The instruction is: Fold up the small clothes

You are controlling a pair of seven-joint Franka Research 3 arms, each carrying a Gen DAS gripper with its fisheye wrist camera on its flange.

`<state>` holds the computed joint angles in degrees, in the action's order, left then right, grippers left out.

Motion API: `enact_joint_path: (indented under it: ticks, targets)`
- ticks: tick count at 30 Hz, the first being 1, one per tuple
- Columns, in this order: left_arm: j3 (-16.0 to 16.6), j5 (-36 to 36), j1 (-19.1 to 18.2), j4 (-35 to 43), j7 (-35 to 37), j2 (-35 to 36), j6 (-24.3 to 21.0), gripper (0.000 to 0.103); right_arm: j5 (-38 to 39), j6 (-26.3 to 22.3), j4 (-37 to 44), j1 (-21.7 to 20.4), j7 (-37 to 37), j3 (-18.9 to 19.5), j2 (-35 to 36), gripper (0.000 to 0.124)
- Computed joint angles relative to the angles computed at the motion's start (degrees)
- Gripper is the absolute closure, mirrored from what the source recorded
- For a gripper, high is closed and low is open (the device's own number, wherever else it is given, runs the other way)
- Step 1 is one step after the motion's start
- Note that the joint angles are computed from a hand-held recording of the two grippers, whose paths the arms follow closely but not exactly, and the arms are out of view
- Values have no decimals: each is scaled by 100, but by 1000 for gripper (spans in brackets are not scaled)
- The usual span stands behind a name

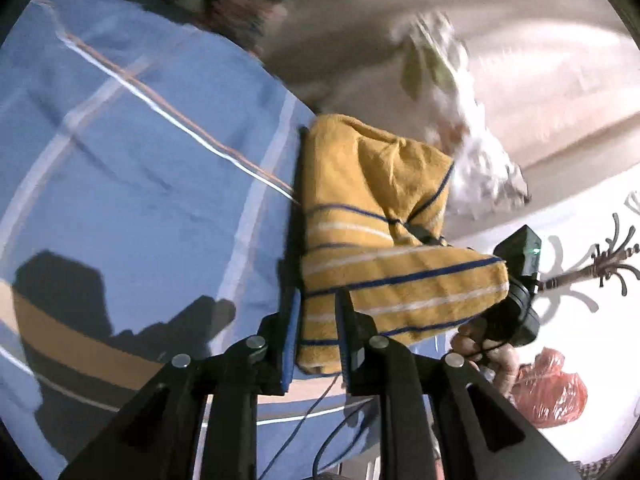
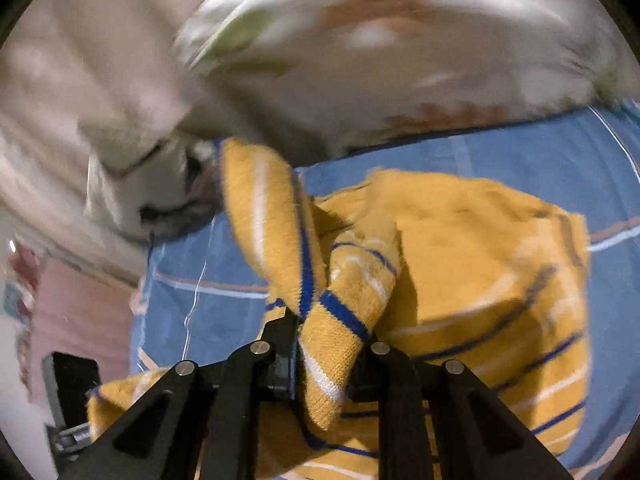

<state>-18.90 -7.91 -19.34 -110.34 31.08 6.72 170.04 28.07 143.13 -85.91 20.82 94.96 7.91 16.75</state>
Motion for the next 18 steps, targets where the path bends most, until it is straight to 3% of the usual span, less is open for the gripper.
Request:
enact_joint_path:
  ticks: [3,6,8,11,14,18]
  targets:
    - [-49,316,-187,1031,67,769,-404,87,356,221,-540,-306,-282,-87,-260,109]
    - [-48,679,-415,2195,145,1587,-995,87,779,115,-726,-573,-577,-104,-251,108]
    - [-183,648,-461,2838,353,2086,-1296,85,838,44,-901,-654,-573,-173,-325,104]
    - [-61,793,-748,3653,306,2634,-1954,83,1103,213,-1103,-749,-625,-204,-494,89]
    - [17,842,-880,3805,229,2760,-2064,83,774,285,-1263,-739,-532,-321,-803,81]
    - [70,932,-943,3663,148,2616,-2064,83,1254,-83,-1423,-765,-1270,-245,-1206,73]
